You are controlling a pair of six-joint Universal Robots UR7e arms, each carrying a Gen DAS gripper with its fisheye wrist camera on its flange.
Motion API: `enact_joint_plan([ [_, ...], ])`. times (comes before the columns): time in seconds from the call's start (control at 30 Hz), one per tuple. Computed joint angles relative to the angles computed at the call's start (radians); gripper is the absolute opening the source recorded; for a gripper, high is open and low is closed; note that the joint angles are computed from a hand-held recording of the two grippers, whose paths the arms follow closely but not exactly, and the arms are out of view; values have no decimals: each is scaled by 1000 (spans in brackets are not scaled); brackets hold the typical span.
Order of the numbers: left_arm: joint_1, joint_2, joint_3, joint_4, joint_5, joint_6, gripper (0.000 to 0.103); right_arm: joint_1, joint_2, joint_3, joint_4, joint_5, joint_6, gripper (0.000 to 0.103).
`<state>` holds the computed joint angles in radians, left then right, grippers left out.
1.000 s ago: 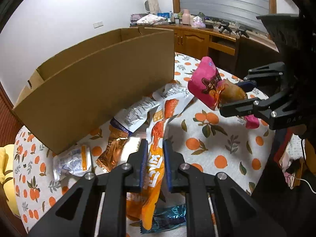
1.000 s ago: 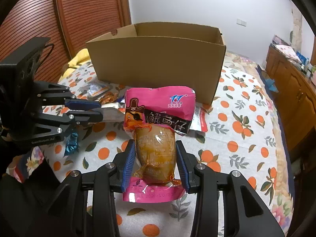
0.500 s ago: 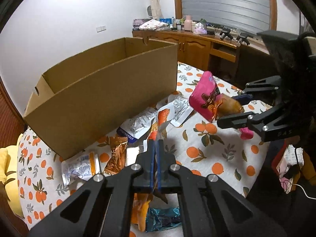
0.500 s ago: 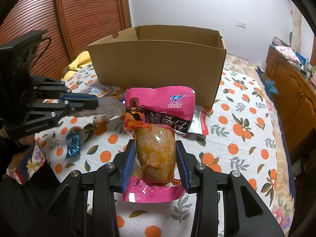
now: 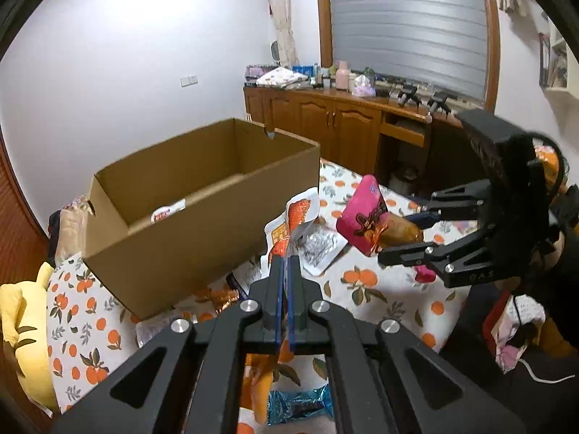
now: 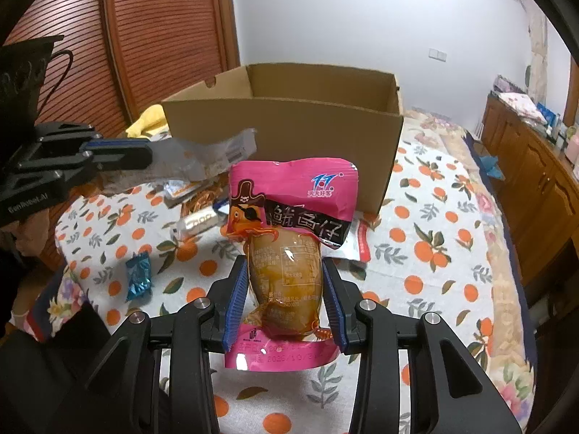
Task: Organize snacks
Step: 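Carry both packets over the box and open both tools to drop them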
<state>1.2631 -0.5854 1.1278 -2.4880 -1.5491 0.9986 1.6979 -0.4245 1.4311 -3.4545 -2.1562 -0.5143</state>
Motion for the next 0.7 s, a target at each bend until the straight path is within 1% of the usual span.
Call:
enact_joint_plan([
  [0.33, -11, 16, -93, 13, -32, -20, 0, 27, -9, -32, -24, -1, -45, 39],
  [0.6, -21, 77, -238, 56, -38, -44, 0, 39, -6, -110, -4, 24, -80, 40],
  [0.7, -24, 118, -318, 80, -34, -58, 0, 39, 1, -157, 22, 35, -96, 40],
])
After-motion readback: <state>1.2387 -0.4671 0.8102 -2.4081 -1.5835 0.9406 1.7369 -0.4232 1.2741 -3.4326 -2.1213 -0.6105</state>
